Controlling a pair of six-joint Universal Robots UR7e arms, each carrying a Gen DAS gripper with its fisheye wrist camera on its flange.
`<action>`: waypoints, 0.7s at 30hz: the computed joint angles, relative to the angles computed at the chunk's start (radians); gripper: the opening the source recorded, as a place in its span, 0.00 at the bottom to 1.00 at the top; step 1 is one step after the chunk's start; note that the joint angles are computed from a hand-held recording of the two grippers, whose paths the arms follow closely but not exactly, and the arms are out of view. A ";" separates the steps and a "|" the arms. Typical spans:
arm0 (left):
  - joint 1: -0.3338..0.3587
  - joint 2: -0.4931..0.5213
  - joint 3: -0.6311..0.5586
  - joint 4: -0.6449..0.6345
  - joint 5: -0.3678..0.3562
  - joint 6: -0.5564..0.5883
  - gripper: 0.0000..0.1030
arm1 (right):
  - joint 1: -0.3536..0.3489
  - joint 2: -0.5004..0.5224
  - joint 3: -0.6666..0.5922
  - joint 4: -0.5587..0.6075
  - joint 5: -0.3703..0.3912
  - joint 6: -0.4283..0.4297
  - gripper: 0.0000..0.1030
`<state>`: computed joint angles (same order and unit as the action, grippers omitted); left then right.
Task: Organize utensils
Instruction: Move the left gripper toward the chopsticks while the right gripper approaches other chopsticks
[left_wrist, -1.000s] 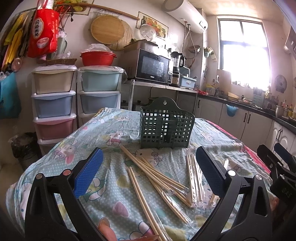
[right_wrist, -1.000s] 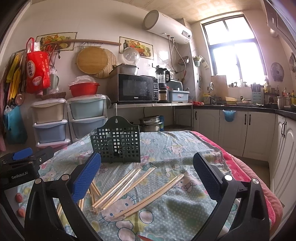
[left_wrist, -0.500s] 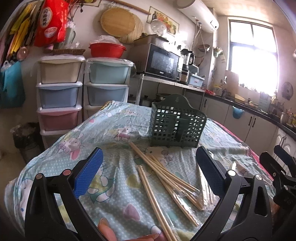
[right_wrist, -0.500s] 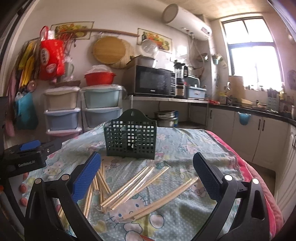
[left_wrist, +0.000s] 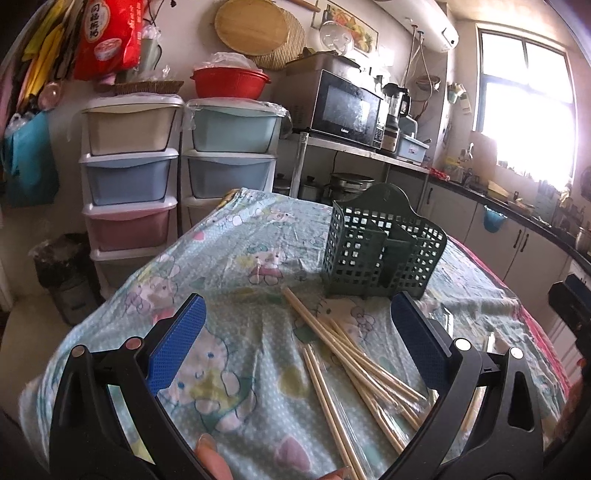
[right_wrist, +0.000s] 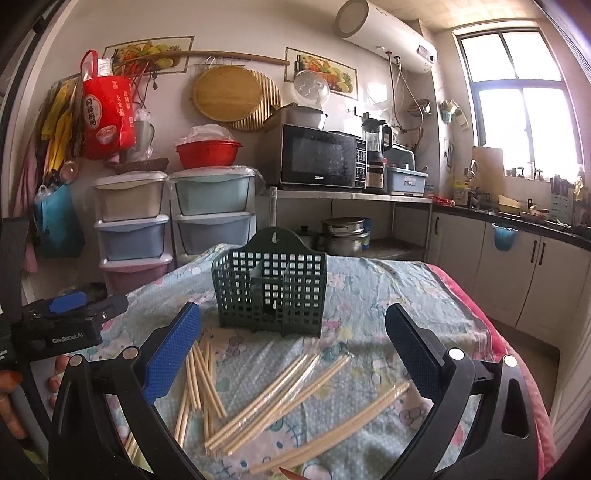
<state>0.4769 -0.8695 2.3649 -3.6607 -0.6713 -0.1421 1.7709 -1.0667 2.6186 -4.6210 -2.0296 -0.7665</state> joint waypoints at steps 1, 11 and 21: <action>0.008 -0.006 -0.012 0.018 -0.009 0.004 0.90 | 0.001 -0.010 -0.006 0.012 0.001 0.002 0.94; 0.075 -0.013 -0.148 0.191 -0.081 0.014 0.90 | 0.009 -0.073 -0.091 0.163 -0.069 -0.002 0.94; 0.117 0.030 -0.276 0.337 -0.096 0.008 0.90 | -0.052 -0.130 -0.157 0.355 -0.086 0.079 0.94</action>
<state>0.5938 -0.8393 2.0894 -3.3236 -0.7675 -0.1339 1.7193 -1.1969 2.4619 -4.2661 -2.1160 -0.6874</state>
